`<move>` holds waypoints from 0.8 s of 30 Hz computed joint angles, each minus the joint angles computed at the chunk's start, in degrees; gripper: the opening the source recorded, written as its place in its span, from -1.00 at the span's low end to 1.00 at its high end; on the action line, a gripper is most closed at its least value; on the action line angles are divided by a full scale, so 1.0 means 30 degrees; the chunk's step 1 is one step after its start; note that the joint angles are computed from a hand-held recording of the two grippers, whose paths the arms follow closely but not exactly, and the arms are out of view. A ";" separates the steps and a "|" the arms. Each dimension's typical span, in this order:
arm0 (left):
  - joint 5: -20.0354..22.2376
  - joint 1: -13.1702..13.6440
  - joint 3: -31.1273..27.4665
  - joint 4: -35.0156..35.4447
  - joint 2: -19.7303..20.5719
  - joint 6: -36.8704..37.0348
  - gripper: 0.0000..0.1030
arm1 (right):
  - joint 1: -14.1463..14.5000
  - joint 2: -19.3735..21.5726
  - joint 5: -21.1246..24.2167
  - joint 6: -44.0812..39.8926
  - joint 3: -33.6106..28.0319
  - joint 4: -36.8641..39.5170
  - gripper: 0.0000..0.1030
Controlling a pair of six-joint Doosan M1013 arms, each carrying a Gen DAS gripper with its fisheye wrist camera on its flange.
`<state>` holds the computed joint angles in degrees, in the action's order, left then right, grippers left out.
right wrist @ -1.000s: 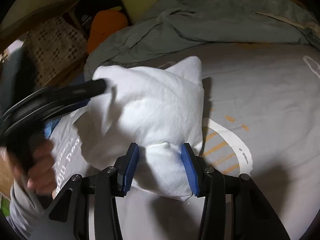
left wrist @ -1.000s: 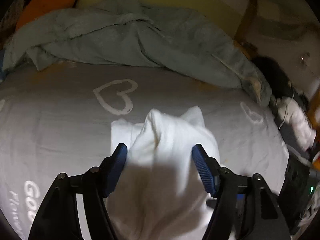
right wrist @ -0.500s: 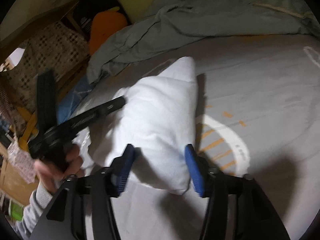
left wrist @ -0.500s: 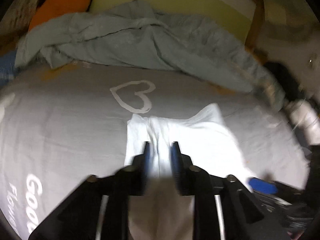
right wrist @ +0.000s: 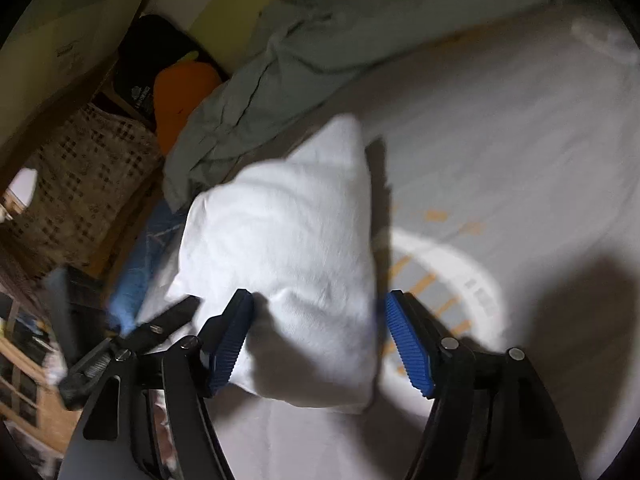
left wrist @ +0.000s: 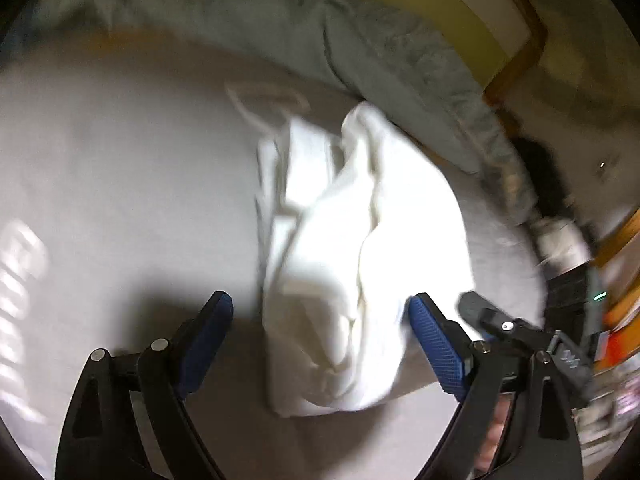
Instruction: Fold small clothes
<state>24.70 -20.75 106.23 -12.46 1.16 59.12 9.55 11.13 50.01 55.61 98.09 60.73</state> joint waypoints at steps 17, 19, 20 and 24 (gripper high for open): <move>-0.1842 -0.1220 -0.0786 0.5138 -0.0478 -0.2703 -0.26 | 0.0225 -0.0909 -0.1367 -0.0889 -0.0155 -0.0017 -0.22; -0.2249 -0.1355 -0.1491 0.5384 -0.0391 -0.2394 -0.26 | -0.0038 -0.1253 -0.1347 -0.0951 -0.0565 -0.0129 -0.22; -0.2568 -0.1414 -0.1830 0.5485 -0.0276 -0.2353 -0.26 | -0.0147 -0.1354 -0.1359 -0.0953 -0.0813 -0.0228 -0.22; -0.3548 -0.1816 -0.4036 0.4415 0.0748 -0.0885 -0.26 | -0.1017 -0.1665 -0.1437 -0.1128 -0.2596 -0.1073 -0.21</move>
<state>14.06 -26.20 94.12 0.79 3.40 56.46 6.50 6.13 45.70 52.23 90.30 57.51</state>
